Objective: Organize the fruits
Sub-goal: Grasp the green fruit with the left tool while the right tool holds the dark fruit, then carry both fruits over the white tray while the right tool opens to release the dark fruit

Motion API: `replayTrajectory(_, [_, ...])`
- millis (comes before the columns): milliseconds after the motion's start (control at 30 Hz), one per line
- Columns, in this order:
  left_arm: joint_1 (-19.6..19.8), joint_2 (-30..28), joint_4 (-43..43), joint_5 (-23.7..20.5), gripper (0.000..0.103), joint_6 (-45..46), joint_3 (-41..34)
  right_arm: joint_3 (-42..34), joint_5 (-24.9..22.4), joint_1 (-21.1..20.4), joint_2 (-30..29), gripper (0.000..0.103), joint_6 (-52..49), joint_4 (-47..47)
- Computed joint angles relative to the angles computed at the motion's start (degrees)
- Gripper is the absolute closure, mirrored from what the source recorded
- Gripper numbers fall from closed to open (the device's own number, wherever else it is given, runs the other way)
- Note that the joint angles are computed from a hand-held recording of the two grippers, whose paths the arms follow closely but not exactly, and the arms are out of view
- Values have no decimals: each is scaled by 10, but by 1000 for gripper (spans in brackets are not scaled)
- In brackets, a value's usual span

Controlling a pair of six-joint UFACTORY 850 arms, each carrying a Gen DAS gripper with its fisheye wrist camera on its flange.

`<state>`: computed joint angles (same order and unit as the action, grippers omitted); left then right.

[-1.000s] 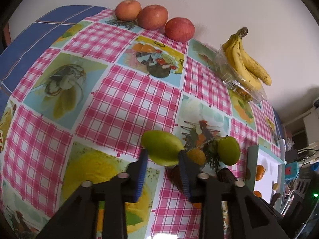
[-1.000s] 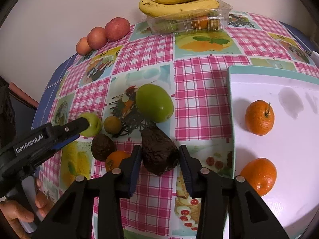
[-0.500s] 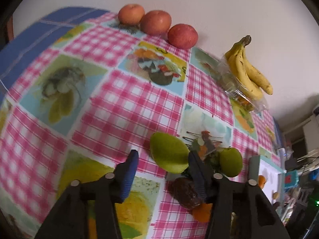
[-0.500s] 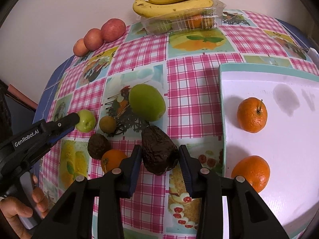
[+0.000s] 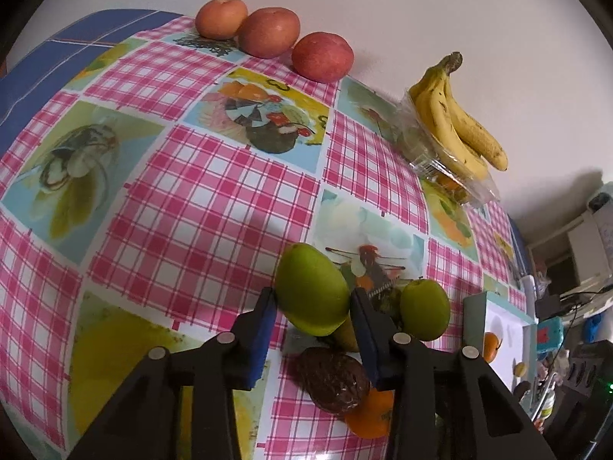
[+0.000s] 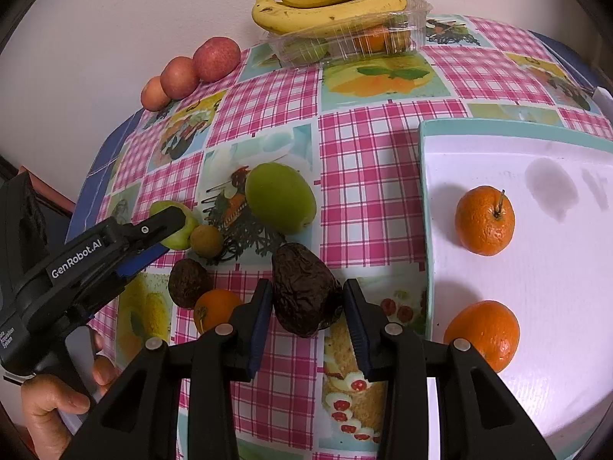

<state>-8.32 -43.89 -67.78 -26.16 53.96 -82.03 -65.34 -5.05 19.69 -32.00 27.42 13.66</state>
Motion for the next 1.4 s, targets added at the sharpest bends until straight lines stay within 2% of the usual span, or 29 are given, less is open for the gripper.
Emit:
replayTrajectory(100, [1,1,22,-5,61,-27,-1,0,1,0,0,64,8,-7])
replayTrajectory(433, [7,22,87,9,62,-109,21,-2,-7,5,-1,64,142,-146])
replayTrajectory(600, [12,36,86,7,62,-113,37,8,-5,10,12,64,226,-224])
replayTrajectory(700, [15,47,69,2,62,-100,48,17,-6,14,26,64,304,-297])
replayTrajectory(867, [17,66,55,2,62,-81,65,32,-4,20,45,64,369,-341])
replayTrajectory(1000, [26,80,14,-14,62,-47,79,44,-8,29,60,64,468,-430])
replayTrajectory(1200, [27,102,-22,-8,62,-5,94,68,-3,36,87,64,654,-599])
replayTrajectory(1400, [27,112,-39,-7,62,13,98,74,-13,34,96,64,695,-640])
